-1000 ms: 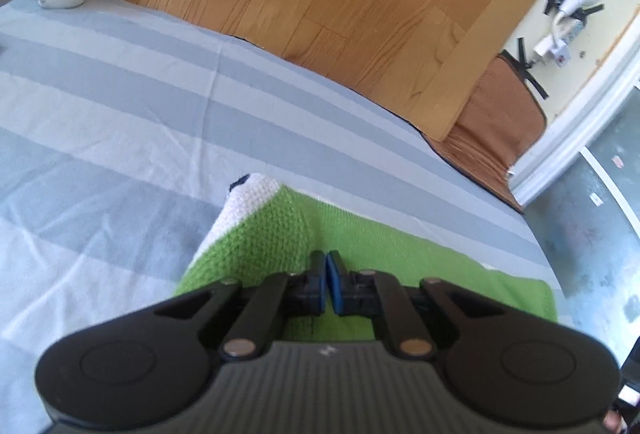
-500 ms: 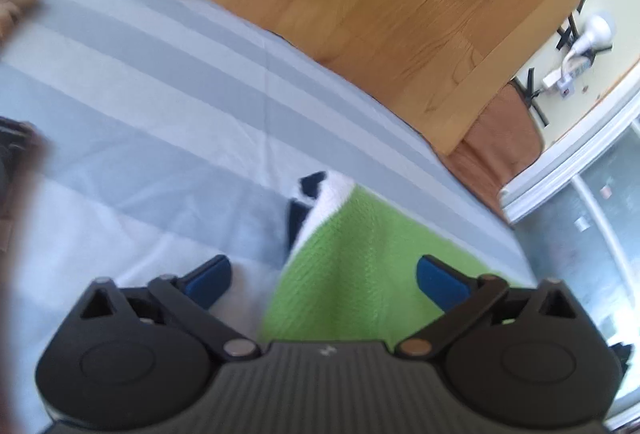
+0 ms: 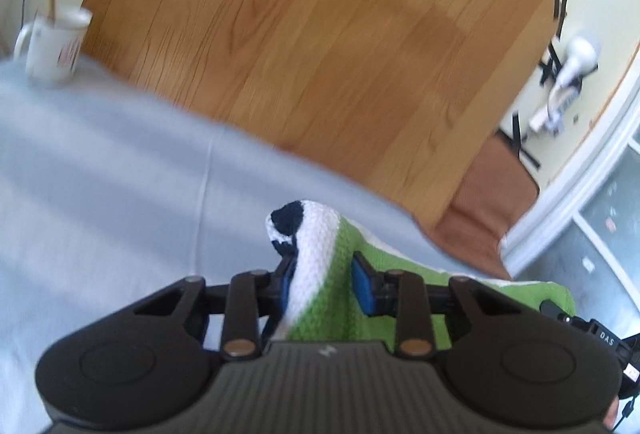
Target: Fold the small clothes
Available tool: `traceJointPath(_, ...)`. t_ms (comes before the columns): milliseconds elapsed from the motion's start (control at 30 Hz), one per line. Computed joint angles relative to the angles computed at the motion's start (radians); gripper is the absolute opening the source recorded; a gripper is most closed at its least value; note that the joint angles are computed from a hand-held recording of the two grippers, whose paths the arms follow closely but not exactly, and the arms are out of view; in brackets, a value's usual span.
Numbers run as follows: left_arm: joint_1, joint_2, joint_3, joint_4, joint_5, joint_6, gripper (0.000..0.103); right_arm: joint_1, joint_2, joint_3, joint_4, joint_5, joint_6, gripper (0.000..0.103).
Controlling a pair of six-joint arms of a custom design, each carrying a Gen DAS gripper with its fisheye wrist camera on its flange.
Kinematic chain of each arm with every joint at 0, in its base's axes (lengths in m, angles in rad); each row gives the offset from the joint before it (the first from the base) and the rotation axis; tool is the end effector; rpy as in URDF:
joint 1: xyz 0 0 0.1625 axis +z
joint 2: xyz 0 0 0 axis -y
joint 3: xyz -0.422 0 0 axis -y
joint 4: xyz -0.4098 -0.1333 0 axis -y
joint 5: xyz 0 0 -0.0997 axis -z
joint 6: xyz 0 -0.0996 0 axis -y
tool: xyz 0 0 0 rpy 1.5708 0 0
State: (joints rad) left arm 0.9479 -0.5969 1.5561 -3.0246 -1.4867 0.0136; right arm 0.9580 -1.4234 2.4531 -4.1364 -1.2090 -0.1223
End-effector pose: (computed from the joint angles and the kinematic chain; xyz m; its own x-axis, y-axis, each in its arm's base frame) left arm -0.3045 -0.6668 0.0242 -0.8255 0.5586 -0.0804 0.5247 0.7073 -0.4736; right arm -0.0747 -0.3993 0.3251 -0.9638 0.2432 0.1097 -0.0982 0.0586 -0.9934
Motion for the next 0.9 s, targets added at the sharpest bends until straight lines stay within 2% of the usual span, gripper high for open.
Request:
traceJointPath(67,-0.010,0.048,-0.069,0.018,0.046,0.006,0.030,0.040,0.047,-0.080,0.042,-0.088,0.001,0.043)
traceJointPath(100,-0.016,0.080,-0.109,0.038,0.087,0.007,0.036,0.063,0.083,-0.128,0.068,-0.160,-0.014,0.050)
traceJointPath(133,-0.022,0.119,-0.153,0.052,0.143,-0.001,0.041,0.089,0.119,-0.176,0.103,-0.265,-0.025,0.053)
traceJointPath(167,-0.028,0.150,-0.184,0.073,0.206,-0.009,0.042,0.089,0.142,-0.201,0.129,-0.327,-0.028,0.053)
traceJointPath(200,-0.032,0.173,-0.217,0.122,0.269,-0.020,0.041,0.073,0.153,-0.216,0.153,-0.348,-0.011,0.059)
traceJointPath(233,-0.031,0.176,-0.218,0.137,0.290,-0.032,0.041,0.057,0.143,-0.203,0.149,-0.327,0.034,0.058)
traceJointPath(267,-0.025,0.158,-0.189,0.111,0.270,-0.038,0.042,0.026,0.125,-0.177,0.135,-0.264,0.091,0.058)
traceJointPath(300,-0.019,0.132,-0.142,0.046,0.242,-0.031,0.043,-0.025,0.103,-0.136,0.110,-0.161,0.134,0.059)
traceJointPath(367,-0.021,0.081,-0.052,-0.077,0.236,-0.035,0.043,-0.095,0.074,-0.063,0.063,-0.041,0.163,0.059)
traceJointPath(467,-0.024,0.032,0.025,-0.148,0.149,-0.027,0.043,-0.160,0.056,0.022,-0.016,0.041,0.167,0.061)
traceJointPath(567,-0.051,0.033,0.060,-0.155,0.114,0.055,0.043,-0.216,0.045,0.083,-0.018,0.127,0.189,0.061)
traceJointPath(667,-0.079,0.054,0.095,-0.173,0.146,0.115,0.043,-0.197,0.072,0.094,-0.045,0.092,0.171,0.061)
traceJointPath(800,-0.068,0.074,0.087,-0.118,0.194,0.075,0.044,-0.193,0.113,0.091,-0.117,0.083,0.195,0.059)
traceJointPath(867,-0.057,0.095,0.077,-0.162,0.230,0.101,0.040,-0.167,0.128,0.078,-0.128,0.053,0.208,0.059)
traceJointPath(900,-0.057,0.106,0.073,-0.189,0.257,0.121,0.032,-0.151,0.137,0.073,-0.136,0.029,0.208,0.059)
